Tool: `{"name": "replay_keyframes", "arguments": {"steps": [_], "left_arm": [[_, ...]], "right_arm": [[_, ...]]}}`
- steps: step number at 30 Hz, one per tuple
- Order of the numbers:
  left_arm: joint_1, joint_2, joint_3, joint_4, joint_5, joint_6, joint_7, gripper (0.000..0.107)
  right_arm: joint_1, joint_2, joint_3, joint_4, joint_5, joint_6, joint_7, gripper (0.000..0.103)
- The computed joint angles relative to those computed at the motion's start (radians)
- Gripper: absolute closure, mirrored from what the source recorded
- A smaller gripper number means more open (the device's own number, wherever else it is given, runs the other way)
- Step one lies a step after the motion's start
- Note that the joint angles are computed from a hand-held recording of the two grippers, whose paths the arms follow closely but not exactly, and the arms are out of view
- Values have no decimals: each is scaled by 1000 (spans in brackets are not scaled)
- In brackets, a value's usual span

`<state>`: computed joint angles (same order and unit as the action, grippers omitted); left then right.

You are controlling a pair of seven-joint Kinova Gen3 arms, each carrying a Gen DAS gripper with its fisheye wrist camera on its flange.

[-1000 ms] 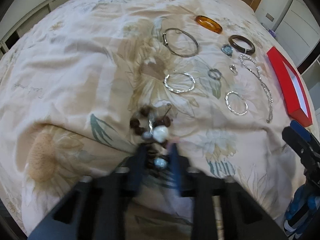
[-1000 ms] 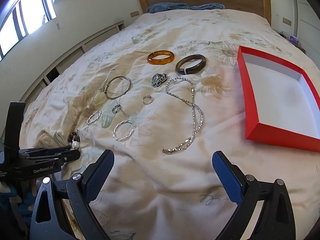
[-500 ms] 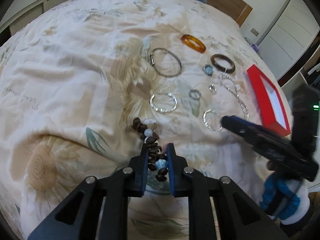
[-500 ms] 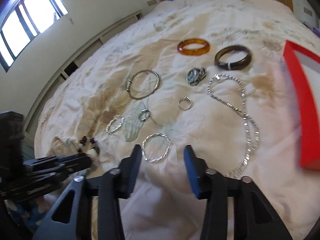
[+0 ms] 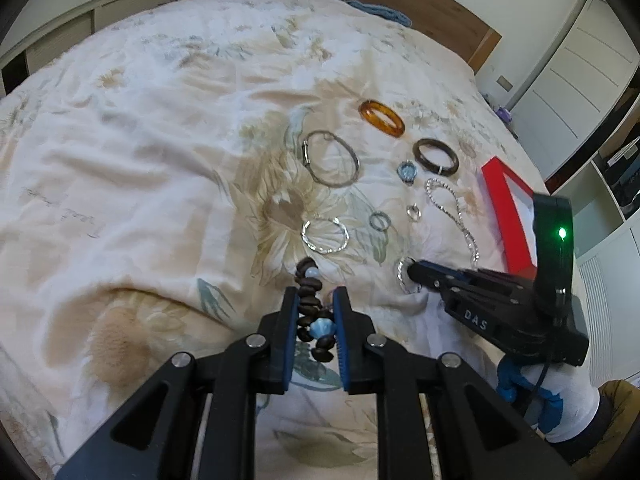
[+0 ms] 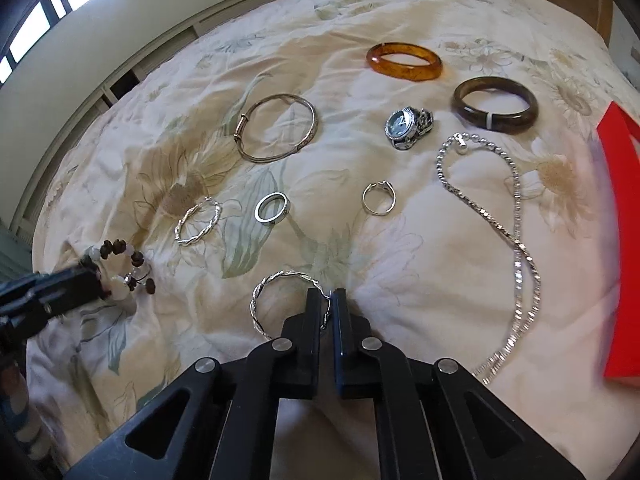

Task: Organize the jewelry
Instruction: 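Grasp the beaded bracelet with the left tool while the right tool grasps a twisted silver bangle, then carry both items into the red box and open both tools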

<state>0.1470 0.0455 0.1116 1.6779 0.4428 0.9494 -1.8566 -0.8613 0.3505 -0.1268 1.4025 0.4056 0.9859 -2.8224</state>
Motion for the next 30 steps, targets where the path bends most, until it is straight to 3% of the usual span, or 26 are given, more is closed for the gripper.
{"name": "replay_keyframes", "arguments": {"steps": [8,15,23,27,30], "left_arm": [[-15,-74,-24,-10,-6,27,1,92],[23,-89,-5,-78,26,65,-5,92],[186,65,121,-270,28,72,61,92],[324,206,180,-410,-29,47,136,92],[426,318,197,-521,-77,45,184,92]], "right_arm": [[-80,-82,-17,28,110,74,-144,98],[-112,-191,-81,77,228,213,-307,98],[-39,-413,-170,249,261,435,-451,98],[38,-509,-180,342,224,462,-449,98],[96,-569,-163,420,188,431,-419,98]]}}
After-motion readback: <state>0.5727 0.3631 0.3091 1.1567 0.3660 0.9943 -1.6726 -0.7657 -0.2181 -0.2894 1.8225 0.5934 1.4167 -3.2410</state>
